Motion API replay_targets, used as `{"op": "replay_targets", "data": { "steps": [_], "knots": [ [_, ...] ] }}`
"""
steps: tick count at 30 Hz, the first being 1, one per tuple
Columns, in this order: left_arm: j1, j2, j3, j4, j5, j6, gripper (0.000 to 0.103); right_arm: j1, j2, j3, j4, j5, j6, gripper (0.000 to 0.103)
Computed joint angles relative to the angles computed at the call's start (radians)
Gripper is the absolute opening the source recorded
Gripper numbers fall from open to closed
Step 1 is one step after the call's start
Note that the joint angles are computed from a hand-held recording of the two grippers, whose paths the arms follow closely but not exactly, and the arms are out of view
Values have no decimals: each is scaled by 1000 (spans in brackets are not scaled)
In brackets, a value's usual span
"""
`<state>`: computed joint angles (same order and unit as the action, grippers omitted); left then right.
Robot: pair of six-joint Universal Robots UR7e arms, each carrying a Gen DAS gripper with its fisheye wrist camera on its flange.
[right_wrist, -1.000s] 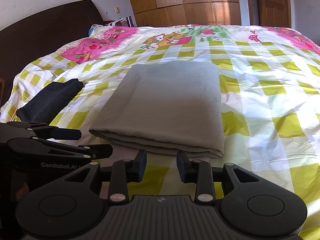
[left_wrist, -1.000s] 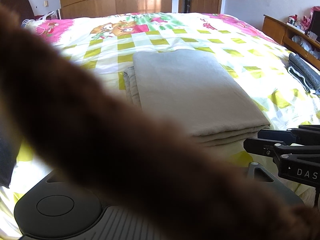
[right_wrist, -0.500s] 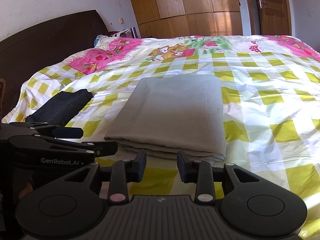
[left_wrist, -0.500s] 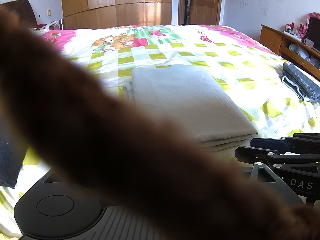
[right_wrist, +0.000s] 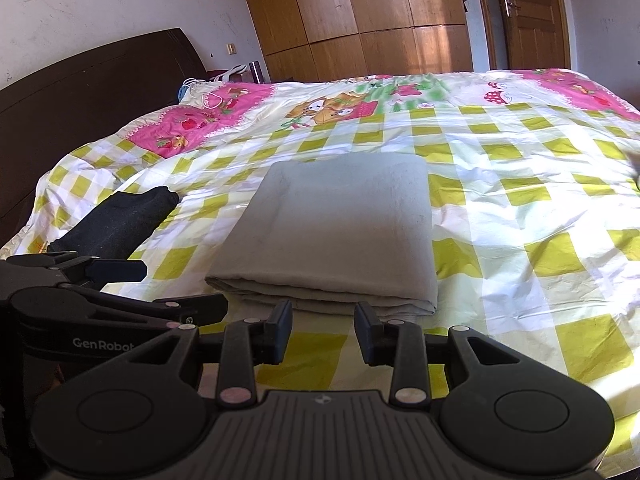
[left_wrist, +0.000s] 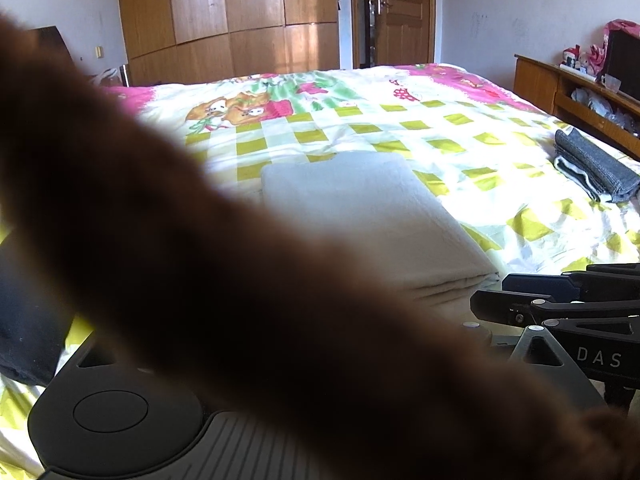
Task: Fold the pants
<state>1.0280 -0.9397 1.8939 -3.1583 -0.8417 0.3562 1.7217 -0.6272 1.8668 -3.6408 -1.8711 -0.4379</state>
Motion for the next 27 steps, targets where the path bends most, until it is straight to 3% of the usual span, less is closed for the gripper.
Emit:
{"op": "replay_targets", "data": {
  "steps": [3,19,27],
  "knots": [
    [4,11,-5,17,26,-18,102,-5,2,-5,21,-4,9,48],
    [42,37,-79,248,22,-165,103,-32,7,-40,129,-30,64,48],
    [44,40,-83,252,12,-173,103,-33,7,-45,136,-34,73,48]
  ]
}}
